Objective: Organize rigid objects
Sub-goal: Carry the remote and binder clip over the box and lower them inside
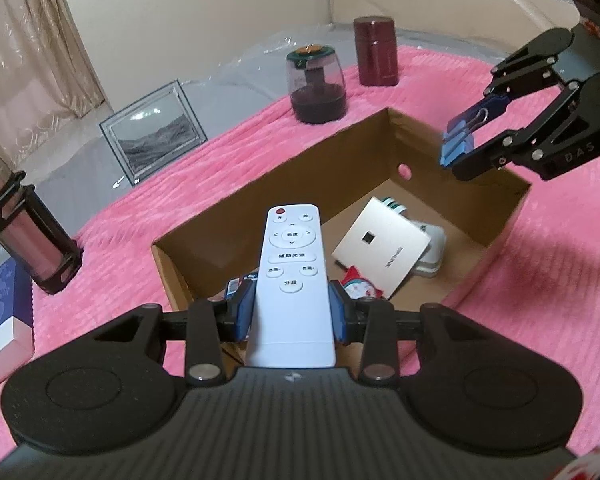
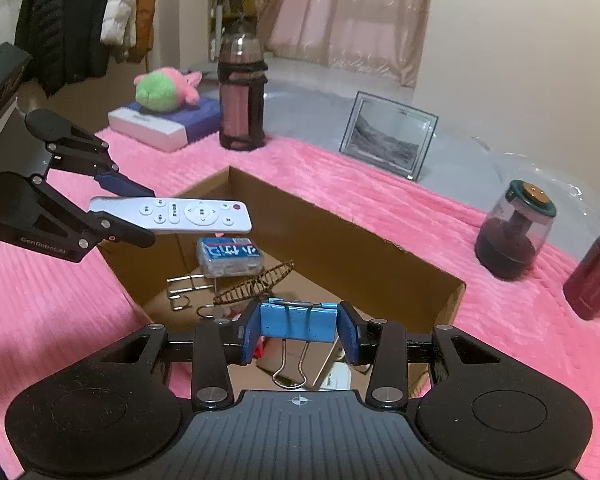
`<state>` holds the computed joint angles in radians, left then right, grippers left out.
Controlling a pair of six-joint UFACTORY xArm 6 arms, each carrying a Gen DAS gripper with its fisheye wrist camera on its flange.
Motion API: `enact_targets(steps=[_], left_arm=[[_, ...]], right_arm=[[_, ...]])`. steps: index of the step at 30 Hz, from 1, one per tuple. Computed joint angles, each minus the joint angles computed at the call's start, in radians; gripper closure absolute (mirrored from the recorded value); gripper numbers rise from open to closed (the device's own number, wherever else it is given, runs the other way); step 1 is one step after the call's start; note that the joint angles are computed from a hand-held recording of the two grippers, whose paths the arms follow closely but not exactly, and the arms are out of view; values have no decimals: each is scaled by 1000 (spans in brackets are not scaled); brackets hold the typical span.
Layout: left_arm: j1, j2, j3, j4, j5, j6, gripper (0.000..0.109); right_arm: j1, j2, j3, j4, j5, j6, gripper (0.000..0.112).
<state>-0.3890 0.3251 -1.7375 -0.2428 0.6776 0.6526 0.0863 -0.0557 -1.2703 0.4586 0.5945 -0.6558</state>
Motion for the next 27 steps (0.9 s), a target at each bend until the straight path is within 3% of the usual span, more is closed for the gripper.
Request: enact_targets(steps=[10, 27], left_arm=[[8, 142, -150, 67, 68, -49, 75], [-22, 357, -399, 254, 158, -61, 75]], right_arm=[[-5, 130, -120, -53, 80, -5, 75], [10, 259, -220, -111, 128, -26, 75]])
